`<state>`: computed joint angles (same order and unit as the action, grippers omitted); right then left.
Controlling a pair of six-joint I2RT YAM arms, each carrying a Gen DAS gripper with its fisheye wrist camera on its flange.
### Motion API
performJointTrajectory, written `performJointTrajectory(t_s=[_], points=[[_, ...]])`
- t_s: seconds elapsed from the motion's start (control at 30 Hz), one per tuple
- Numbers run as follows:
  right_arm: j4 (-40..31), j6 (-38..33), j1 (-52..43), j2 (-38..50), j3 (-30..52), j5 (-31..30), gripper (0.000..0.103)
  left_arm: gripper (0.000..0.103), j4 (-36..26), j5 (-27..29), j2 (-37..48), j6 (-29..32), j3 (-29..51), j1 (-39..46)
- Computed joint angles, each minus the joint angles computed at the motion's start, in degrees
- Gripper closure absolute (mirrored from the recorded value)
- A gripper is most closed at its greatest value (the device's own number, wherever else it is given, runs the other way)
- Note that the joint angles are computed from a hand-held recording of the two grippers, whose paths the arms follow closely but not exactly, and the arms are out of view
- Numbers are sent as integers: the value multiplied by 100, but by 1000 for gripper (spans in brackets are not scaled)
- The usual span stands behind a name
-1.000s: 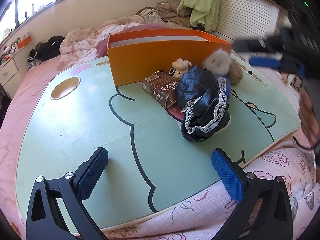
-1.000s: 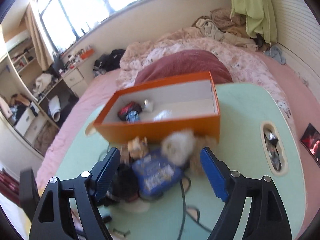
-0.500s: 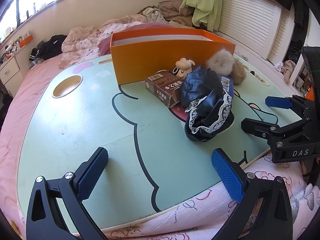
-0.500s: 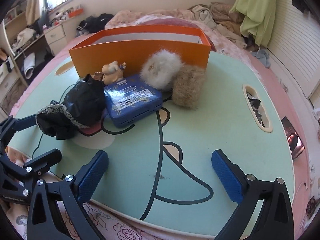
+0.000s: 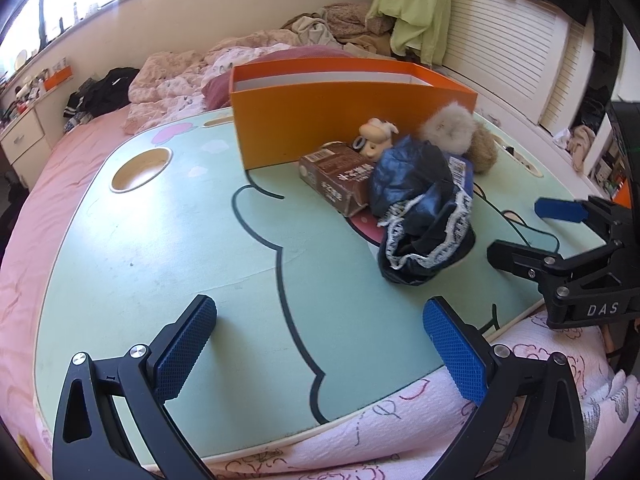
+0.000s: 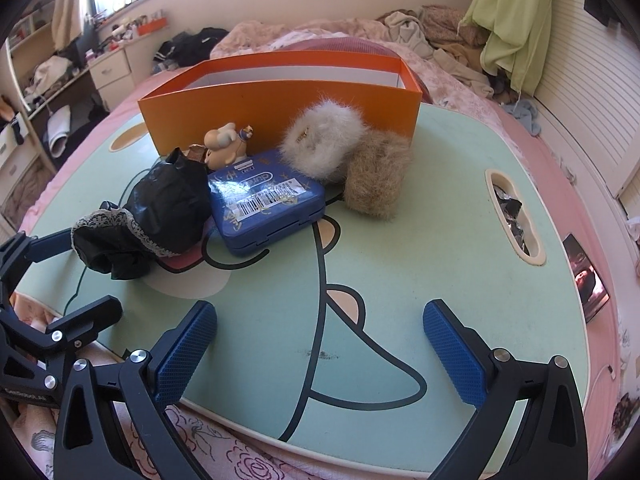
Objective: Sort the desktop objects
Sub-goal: 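Grasp the round silver mirror inside the box with the left gripper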
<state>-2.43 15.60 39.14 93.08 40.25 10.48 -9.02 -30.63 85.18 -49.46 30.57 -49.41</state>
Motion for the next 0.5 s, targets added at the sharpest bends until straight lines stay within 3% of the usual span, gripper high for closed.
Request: performJointTrajectory(t_s=[0.1,0.13,0.23,0.3,0.33,0.4,0.43,0.5], points=[[-34,16,24,-27,8,15,0,1,307,75,-493,-156,-445,142],[-8,7,15,-20,-5,6,0,7,411,91,-742,-192,-616,201],[16,4,9,-2,-15,2,0,26,68,-325,-1350,-54,-602,239],[-22,20,29,-29,-6,18,0,29,-315,-526,-1493,349,-165,396],[38,0,8,-10,-39,5,0,29,-304,-375,-1485,760,80,607],[-16,27,43,-43,-19,24,0,45,-216,205,-1297,1400,543,1116],[8,21,34,-37,-32,18,0,60,-291,773,-948,1692,1058,1550],[-6,35,51,-44,-27,29,0,69,-573,1708,-177,1973,2019,2205]])
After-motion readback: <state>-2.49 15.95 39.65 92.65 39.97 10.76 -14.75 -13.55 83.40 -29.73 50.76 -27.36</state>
